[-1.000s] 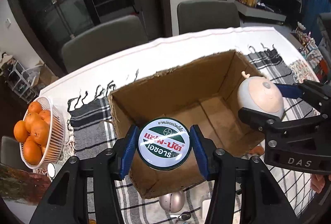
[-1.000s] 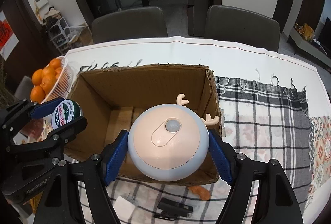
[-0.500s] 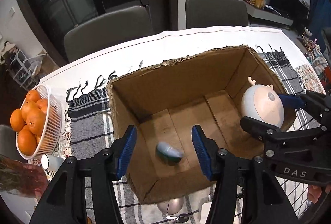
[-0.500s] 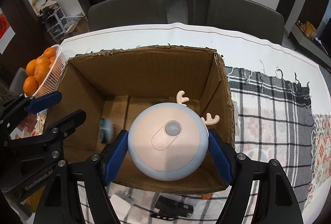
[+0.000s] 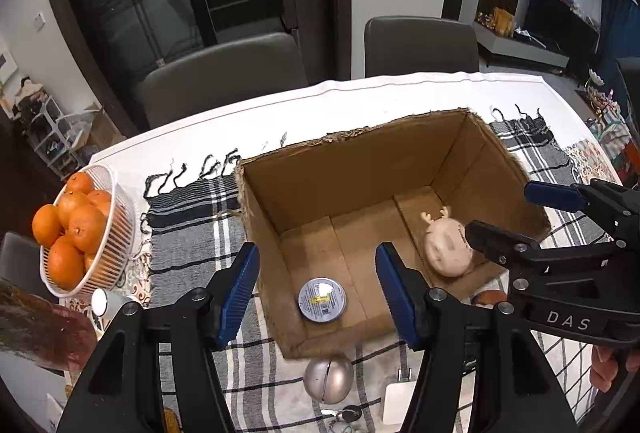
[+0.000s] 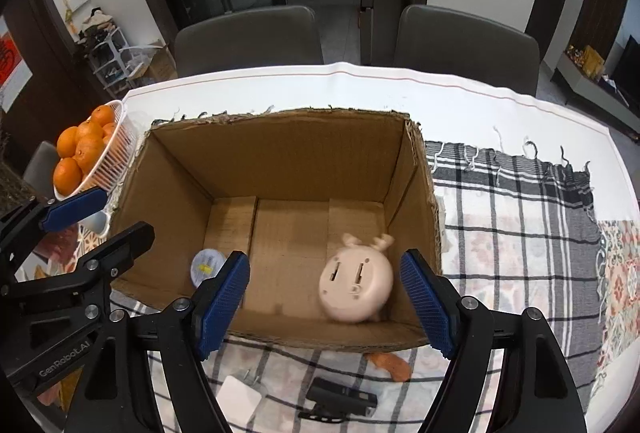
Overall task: Organize rigid objects
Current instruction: 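Lower the green tin and night-light into the box and open both tools, then move the left tool to the silver egg while the right tool reaches the black bike light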
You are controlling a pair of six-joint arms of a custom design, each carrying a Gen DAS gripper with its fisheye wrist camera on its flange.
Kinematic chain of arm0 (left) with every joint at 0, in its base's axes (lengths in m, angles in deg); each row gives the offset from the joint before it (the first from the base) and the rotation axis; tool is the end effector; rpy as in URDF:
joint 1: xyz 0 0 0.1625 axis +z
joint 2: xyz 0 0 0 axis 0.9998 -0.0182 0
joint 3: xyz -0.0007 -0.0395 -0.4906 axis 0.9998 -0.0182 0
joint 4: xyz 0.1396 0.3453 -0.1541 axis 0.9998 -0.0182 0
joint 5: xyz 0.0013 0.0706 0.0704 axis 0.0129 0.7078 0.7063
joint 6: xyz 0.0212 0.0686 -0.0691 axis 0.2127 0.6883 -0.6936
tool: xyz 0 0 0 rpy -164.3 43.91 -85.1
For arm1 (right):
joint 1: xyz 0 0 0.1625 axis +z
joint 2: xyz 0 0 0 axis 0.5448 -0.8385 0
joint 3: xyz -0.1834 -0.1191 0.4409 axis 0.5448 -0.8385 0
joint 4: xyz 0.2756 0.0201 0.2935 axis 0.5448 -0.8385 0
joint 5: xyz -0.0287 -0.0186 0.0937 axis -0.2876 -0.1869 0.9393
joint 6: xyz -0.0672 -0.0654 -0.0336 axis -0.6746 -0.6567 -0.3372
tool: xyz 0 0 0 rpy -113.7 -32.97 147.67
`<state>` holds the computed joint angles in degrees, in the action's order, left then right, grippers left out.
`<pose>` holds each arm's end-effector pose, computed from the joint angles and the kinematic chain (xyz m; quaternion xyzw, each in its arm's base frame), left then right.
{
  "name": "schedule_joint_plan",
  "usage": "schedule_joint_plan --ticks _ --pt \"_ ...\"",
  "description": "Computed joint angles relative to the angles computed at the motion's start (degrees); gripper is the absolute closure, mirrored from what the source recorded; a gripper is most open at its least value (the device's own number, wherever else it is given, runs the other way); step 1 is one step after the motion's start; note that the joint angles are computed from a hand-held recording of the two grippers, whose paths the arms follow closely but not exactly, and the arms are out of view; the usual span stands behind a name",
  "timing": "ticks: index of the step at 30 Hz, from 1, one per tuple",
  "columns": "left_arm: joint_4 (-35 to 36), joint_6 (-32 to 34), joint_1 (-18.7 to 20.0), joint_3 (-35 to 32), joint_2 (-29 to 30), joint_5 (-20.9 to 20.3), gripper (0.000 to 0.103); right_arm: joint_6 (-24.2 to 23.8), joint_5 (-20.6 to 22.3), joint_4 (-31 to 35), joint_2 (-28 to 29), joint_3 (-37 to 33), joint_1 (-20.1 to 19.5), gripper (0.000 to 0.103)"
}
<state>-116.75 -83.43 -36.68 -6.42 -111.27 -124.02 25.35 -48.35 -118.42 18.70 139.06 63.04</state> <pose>-0.3601 -0.7974 0.0873 0.2855 0.8778 -0.1880 0.3355 0.1571 -0.7974 0.3130 0.0731 -0.9136 0.2280 0.3285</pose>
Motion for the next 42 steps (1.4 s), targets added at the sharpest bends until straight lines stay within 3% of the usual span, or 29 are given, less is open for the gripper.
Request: schedule_joint_plan --ticks 15,25,42 --pt "-8.81 1.14 -2.66 11.8 -6.23 -0.41 0.043 1.46 -3.35 -10.48 -5.68 10.23 3.05 0.024" --pt "-7.08 0.04 -3.05 15.86 -8.23 0.24 0.043 8.21 -3.82 -2.83 -7.67 12.68 2.83 0.024" --pt "-1.81 -2.15 -1.53 18.55 -8.06 -0.11 0.043 13.76 -5.75 0.58 -7.8 16.64 1.25 0.024"
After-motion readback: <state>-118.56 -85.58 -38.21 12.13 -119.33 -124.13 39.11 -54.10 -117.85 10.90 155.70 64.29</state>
